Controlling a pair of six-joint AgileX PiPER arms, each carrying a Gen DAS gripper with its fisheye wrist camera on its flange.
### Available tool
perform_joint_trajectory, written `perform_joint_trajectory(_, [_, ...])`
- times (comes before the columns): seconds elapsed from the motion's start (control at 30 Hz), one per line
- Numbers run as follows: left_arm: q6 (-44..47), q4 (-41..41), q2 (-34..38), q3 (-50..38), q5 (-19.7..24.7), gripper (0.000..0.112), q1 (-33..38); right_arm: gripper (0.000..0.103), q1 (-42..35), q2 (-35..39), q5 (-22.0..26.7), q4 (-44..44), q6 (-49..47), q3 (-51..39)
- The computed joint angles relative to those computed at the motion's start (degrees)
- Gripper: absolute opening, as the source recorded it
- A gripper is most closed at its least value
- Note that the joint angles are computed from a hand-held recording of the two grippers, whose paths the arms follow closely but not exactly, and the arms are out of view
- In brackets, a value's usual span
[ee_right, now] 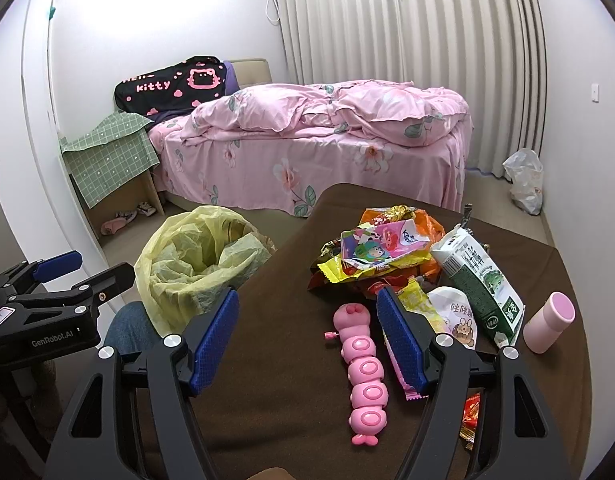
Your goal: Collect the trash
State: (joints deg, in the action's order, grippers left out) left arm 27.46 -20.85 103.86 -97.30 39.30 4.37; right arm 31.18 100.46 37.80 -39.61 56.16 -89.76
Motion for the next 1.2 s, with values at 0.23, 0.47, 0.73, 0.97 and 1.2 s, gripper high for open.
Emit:
perform_joint_trajectory(0.23, [0.1,-0.1,0.0,0.0,-0.1,0.092,0.0,0.068,0.0,0.1,0.1,0.0,0.1,-0.1])
perform_joint_trajectory(0.47, [0.1,-0.1,0.0,0.1,0.0,0.092,0.1,0.068,0.0,0.0,0.0,0.3,-0.3,0.0])
perform_joint_trajectory(0.73, [0.2,-0.2,-0.1,0.0,0.1,0.092,0.1,0.068,0.1,0.1,0.1,0.2,0.0,0.0])
perform_joint_trajectory(0.97, [0.3,-0.3,-0.1,0.0,0.1,0.092,0.2,0.068,0.0,0.0,0.0,0.1,0.0,0.1])
perform_joint_trajectory(1.2, [-0.4,0.0,0.8,-1.9,0.6,0.092,0.2,0.068,0.0,0.0,0.0,-0.3,0.2,0.2])
